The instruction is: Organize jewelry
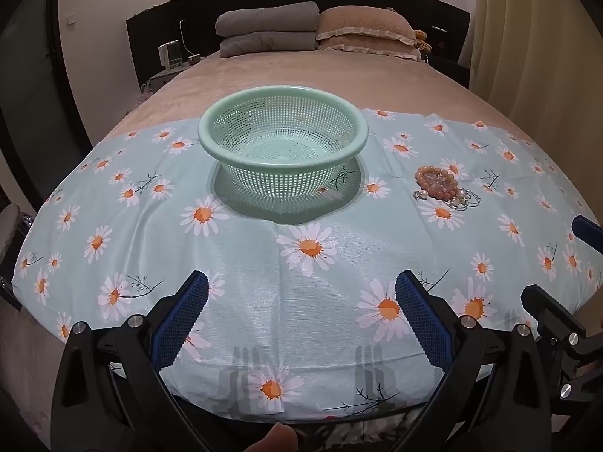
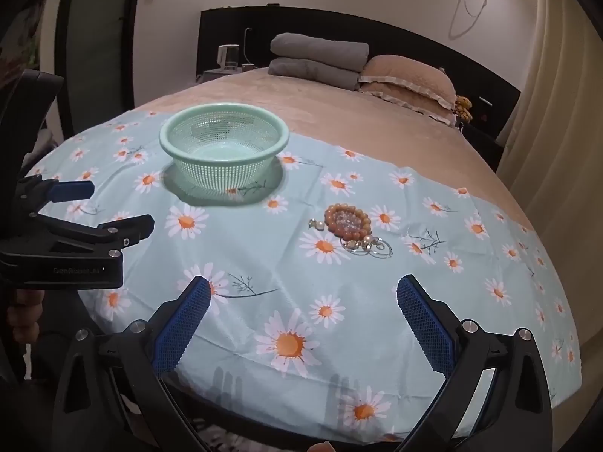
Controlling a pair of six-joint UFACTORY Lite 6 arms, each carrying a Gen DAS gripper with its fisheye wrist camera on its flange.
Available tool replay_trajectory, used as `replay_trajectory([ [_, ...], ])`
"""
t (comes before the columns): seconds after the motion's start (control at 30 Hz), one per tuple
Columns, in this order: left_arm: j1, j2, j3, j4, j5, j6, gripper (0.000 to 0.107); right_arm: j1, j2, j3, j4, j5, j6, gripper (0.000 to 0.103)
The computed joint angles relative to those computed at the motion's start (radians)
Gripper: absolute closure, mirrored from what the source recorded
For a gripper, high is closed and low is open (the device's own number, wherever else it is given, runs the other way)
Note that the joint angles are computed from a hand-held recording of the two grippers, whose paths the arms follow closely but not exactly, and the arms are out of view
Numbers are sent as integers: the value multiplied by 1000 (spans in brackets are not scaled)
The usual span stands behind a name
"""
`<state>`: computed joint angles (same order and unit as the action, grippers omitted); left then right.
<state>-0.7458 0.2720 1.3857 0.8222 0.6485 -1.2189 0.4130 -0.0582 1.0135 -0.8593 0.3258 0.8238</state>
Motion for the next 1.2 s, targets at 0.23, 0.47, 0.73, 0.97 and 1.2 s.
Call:
replay_trajectory([
  [0.23, 8, 10, 4, -9, -8, 9, 10, -9, 7, 8, 13, 7, -25, 8],
  [0.47, 5, 10, 7, -10, -9, 16, 10, 0, 20, 23, 42, 14, -51, 8],
  [0.73, -4, 26, 14, 9, 15, 7, 10, 0, 35, 35, 63, 29, -73, 8],
  [0.97, 4, 16, 6, -13, -12, 25, 10, 11, 30, 25, 49, 34, -70, 8],
  [1.2, 6, 18, 12, -48, -17, 56, 10, 2, 28, 22, 80, 26, -98, 8],
])
